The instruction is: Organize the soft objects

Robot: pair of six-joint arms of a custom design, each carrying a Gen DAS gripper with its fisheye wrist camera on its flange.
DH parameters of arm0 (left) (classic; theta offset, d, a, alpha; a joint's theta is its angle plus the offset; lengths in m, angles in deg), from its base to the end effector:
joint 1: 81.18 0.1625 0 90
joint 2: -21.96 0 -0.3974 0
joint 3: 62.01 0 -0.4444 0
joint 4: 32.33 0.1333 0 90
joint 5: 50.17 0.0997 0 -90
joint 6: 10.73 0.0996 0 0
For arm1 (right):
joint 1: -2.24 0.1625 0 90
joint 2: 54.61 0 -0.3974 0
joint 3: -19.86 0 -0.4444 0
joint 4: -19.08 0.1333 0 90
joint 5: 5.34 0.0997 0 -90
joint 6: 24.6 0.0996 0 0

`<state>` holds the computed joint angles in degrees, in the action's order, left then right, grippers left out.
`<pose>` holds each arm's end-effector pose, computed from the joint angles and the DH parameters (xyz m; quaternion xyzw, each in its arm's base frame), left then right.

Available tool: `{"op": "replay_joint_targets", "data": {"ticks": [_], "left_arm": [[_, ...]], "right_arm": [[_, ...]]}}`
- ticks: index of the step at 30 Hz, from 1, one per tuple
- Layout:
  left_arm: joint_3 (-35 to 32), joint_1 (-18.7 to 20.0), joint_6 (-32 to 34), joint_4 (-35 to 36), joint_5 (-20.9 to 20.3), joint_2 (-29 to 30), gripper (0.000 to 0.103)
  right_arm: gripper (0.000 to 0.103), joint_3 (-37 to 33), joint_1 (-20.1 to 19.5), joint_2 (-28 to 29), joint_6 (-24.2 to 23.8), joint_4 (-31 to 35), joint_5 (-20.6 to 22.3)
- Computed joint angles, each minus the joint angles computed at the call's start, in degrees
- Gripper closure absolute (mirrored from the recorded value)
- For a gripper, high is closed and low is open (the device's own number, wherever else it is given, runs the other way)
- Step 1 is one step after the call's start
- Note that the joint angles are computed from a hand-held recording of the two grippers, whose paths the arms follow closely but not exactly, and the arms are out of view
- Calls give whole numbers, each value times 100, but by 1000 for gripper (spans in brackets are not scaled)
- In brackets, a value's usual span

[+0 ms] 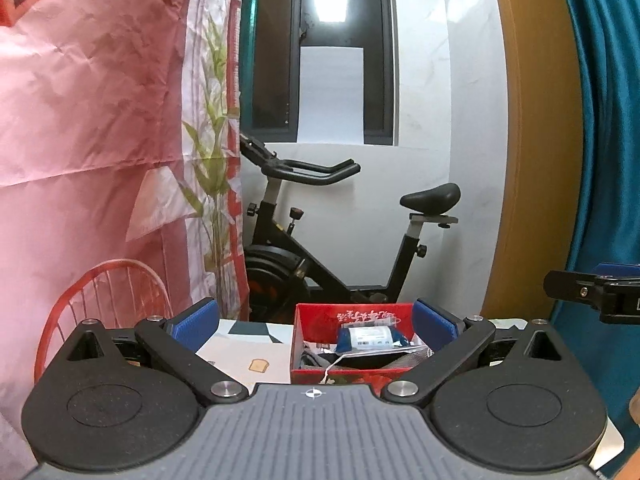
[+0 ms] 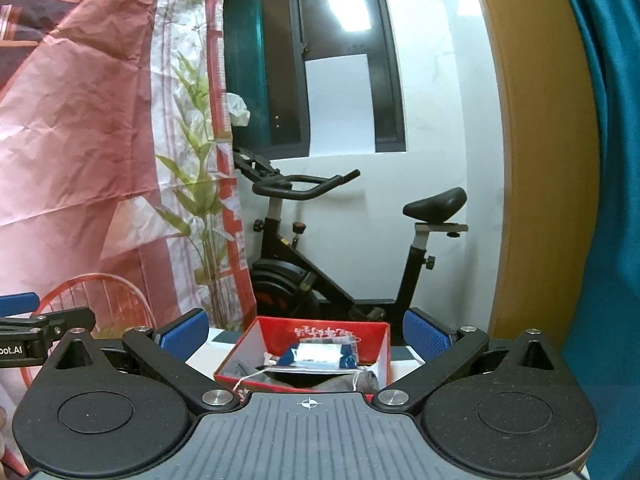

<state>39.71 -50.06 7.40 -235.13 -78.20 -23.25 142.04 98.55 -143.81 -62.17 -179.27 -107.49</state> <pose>-0.4160 -0.5095 0.1309 0.2806 0.7427 -0.5371 0.2847 0.1664 -0.4824 0.3898 0.2340 -0.7541 0.5628 0.2444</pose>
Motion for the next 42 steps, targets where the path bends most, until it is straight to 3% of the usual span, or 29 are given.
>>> {"op": "replay_joint_targets", "data": {"ticks": [21, 42], "left_arm": [[62, 5, -32, 74, 14, -59, 0], [44, -27, -27, 12, 82, -36, 0]], "right_arm": [[0, -36, 71, 196, -66, -206, -321], [0, -15, 68, 171, -72, -234, -335]]}}
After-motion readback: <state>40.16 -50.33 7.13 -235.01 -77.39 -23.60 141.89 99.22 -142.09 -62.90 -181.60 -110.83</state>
